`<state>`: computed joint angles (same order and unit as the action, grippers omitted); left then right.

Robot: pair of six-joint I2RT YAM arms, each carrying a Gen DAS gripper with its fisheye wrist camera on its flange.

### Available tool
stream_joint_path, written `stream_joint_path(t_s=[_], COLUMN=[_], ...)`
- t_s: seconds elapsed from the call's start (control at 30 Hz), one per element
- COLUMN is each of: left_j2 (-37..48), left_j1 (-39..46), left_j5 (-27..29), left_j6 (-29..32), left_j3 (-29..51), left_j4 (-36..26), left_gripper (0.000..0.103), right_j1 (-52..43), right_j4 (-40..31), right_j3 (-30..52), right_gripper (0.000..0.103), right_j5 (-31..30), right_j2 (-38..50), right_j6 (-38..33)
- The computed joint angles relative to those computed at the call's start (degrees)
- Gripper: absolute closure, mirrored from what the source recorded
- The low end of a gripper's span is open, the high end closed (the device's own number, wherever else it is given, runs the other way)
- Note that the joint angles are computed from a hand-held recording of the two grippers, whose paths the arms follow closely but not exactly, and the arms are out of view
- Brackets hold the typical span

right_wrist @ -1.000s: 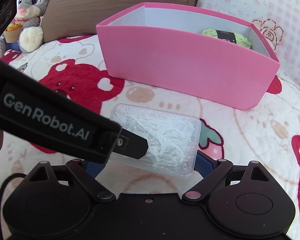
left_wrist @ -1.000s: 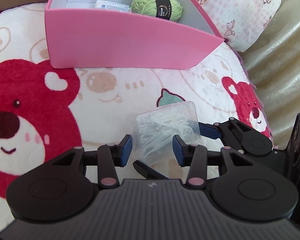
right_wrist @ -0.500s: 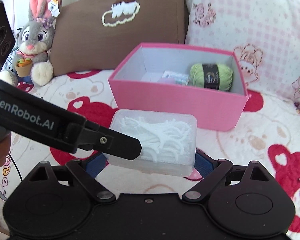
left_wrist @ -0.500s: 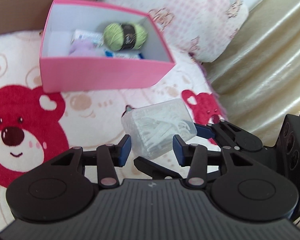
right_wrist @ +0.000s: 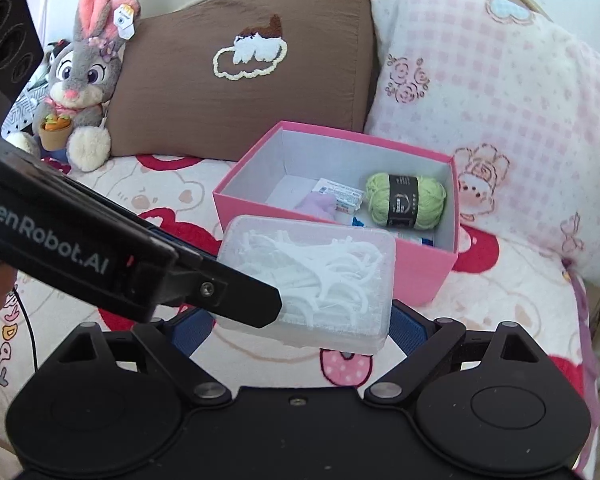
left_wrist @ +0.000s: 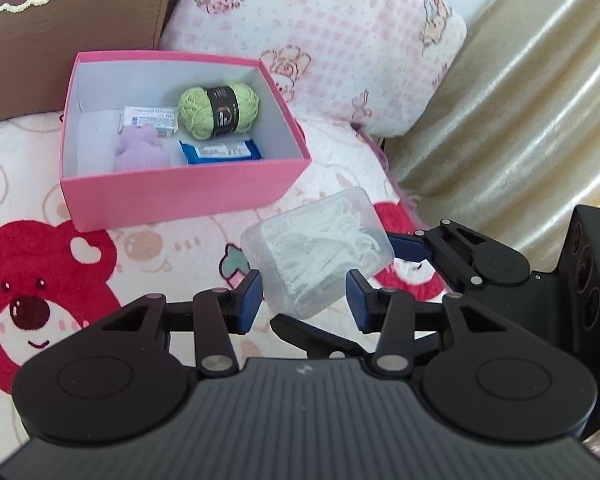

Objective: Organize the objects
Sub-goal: 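Lift the clear floss box with the left gripper over the pink box, then lower the floss box into the pink box beside the yarn and open the left gripper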

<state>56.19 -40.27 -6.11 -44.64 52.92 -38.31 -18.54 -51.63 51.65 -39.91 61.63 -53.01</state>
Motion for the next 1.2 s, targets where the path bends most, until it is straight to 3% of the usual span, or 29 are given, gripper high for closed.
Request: stream_joint_path(t_s=[0.33,0.57,0.73,0.93,1.1,1.2], left_j2=[5.76,12.32,17.82,25.04,31.47,34.36], left_j1=[5.12,15.92,20.41,25.95,30.76,31.52], left_j5=[-1.17,7.1,8.9,13.11,19.2,19.82], left_j6=[5.26,10.59,13.68,16.47,14.89,14.2], left_j3=[12.2,19.75,24.22,25.54,24.51,23.61], left_j4=[-4.94,-5.3,-5.73,-1.72,3.53,6.41], left_gripper=[0.058,0.058,0.058,0.057,0.057,0.057], right_j1=[5.96,9.65,11.5,14.54,17.5,18.72], right_j4=[-2.52,-1.86,-1.4,-0.36,0.97,1.61], right_j3=[14.58,24.94,31.6,38.69,42.61,44.09], right_gripper=[0.008,0.008,0.008,0.008,0.008,0.008], right_j5=[1.13,0.6,-1.43,0.23,4.8,6.89], right_j2=[8.98,18.37,26.42,36.14,43.21,46.83], right_j6=[4.58,9.67,12.93,18.62,23.14,24.4])
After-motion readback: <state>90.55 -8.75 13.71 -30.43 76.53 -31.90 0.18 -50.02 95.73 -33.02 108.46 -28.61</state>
